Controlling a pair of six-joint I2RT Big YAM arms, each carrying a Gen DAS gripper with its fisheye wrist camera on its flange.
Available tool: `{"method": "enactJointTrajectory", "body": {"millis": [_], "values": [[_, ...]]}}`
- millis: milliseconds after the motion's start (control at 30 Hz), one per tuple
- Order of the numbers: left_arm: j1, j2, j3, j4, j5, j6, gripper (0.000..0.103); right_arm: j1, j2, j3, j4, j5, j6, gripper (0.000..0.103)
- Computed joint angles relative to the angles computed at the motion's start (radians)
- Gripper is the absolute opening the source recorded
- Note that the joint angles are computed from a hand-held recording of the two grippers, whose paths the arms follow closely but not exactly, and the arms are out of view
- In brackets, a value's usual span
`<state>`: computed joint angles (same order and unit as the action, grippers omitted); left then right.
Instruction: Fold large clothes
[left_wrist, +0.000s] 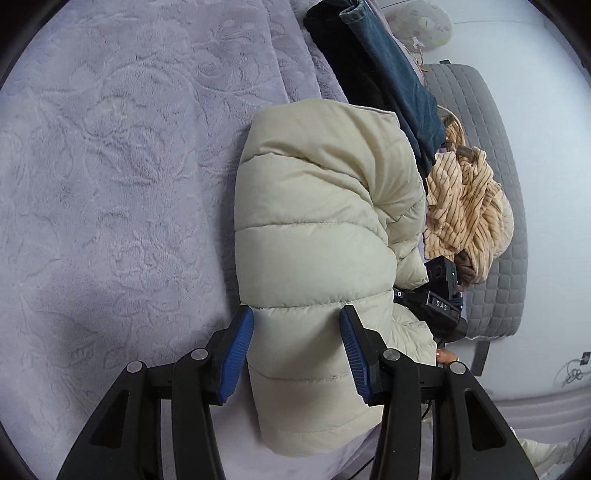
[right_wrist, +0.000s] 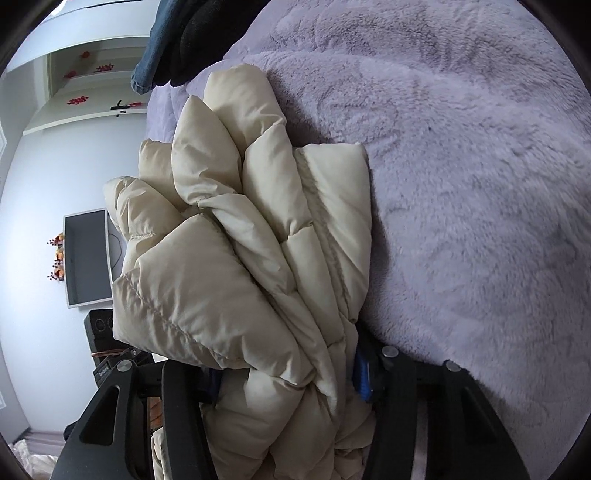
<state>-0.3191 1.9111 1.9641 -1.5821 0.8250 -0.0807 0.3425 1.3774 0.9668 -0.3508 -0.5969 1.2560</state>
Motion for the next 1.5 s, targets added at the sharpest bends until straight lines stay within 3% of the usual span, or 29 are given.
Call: {"method": "enactJointTrajectory", "body": {"millis": [67,133,167,367,467,600,667,933,1200,1500], "values": [[-0.005,0.013,-0.006,0.010,0.033,0.006,0.054,0.001,0.002,0.001,0.001,-0.001,0.000,0.056],[-0.016,0.028,0.001,0.034,0.057,0.002,0.070,0.000,0.004,-0.001,0.008,-0.006,0.001,0.056],[-0.026,0.039,0.013,0.036,0.061,0.005,0.070,0.000,0.007,-0.002,0.012,-0.009,0.000,0.057],[-0.087,0.073,0.064,0.063,-0.034,-0.004,0.087,-0.004,0.024,-0.003,0.045,-0.028,0.008,0.062],[-0.114,0.065,0.072,0.073,-0.135,-0.014,0.087,0.004,0.026,0.005,0.044,-0.012,0.020,0.062],[-0.136,0.026,0.068,0.088,-0.238,-0.001,0.067,0.020,0.003,0.003,0.063,0.027,0.054,0.041],[-0.142,0.011,0.076,0.082,-0.268,0.011,0.062,0.027,-0.004,0.014,0.052,0.040,0.063,0.037],[-0.119,-0.047,0.126,0.013,-0.318,0.040,0.061,0.082,-0.019,0.087,0.015,0.082,0.117,0.035],[-0.015,-0.131,0.092,-0.045,-0.363,0.134,0.061,0.175,0.050,0.197,0.023,0.114,0.151,0.035],[0.153,-0.209,-0.026,-0.083,-0.425,0.243,0.061,0.287,0.220,0.346,0.069,0.115,0.205,0.035]]}}
